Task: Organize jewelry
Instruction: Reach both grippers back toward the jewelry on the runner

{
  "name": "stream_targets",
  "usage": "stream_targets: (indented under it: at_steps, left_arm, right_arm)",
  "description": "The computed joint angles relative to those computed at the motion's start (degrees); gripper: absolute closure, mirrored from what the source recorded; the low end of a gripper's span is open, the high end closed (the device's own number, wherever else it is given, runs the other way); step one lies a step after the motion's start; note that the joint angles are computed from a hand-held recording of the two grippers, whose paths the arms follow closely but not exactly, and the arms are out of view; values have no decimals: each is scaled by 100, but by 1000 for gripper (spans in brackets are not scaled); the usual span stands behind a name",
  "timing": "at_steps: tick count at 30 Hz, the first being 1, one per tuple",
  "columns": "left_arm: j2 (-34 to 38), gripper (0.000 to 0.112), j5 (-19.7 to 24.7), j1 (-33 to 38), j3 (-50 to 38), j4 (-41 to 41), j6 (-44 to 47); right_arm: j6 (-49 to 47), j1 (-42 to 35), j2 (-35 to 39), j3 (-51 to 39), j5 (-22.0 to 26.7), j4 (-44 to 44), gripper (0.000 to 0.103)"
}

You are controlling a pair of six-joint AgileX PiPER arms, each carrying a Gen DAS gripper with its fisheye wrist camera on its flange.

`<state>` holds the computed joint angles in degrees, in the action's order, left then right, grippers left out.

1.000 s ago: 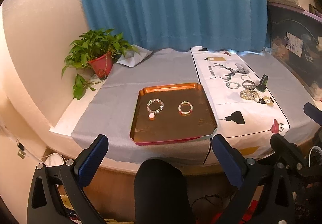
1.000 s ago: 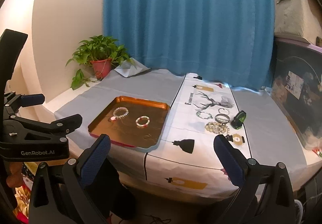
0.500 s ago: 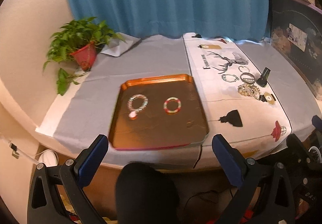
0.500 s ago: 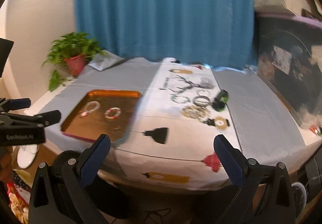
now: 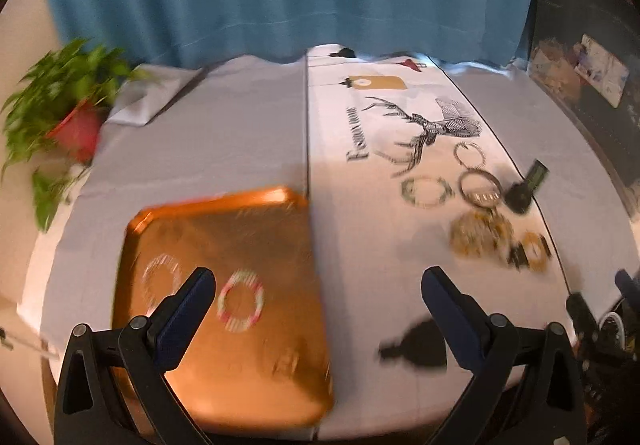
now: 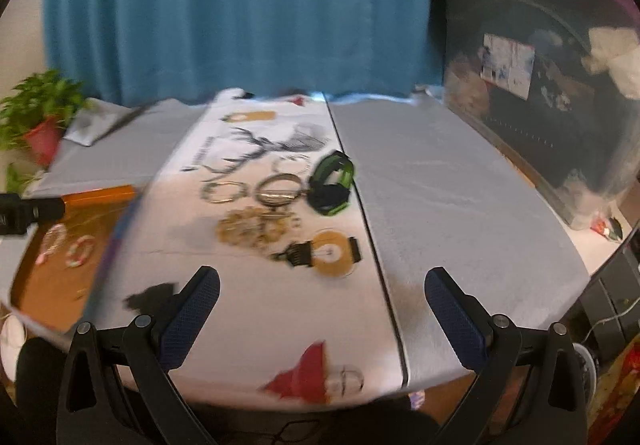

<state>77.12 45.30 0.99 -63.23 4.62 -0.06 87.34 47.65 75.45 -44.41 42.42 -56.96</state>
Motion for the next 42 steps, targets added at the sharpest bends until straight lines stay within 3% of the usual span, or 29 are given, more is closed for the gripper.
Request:
stream_targets:
  at_steps: [6,11,15,19,24,29,32,42]
  left_arm:
    - [1909,10,-107,-568,-1371,498,-310]
    - [2852,10,-20,-714,-2244,725,-338]
    - [3422,10,239,-705,-2860,416,-74]
    - [3944,9,422,-848,-3273,620,-12]
    - [3988,9,208,-741,-3216,298,126]
    - [4120,9,402,-517,-3403,-320,317]
    - [4205,9,775,-428,-3580,-691,512]
    - [4005,11,594,-496,-3240,-850,909]
  right_arm:
    - [-580,-1229,1068,-385,-1052,146,1]
    - [-1256,-1803,1903,-893,-1455,498,1]
    - [-1486,-1904,2228,-1108,-1654,570,1]
    - [-1694,-1937,2495,-1286,-1818,654,1]
    - [-2446,-2241,2580,-1367,-2165,1463,1]
    - [-2433,-2227,2624,-1430,-2107,1455,0]
    - [-2427,-2218,2630,-1438,-2101,1460,0]
    - [-2454,-2262,2644,-1440,-2132,1470,0]
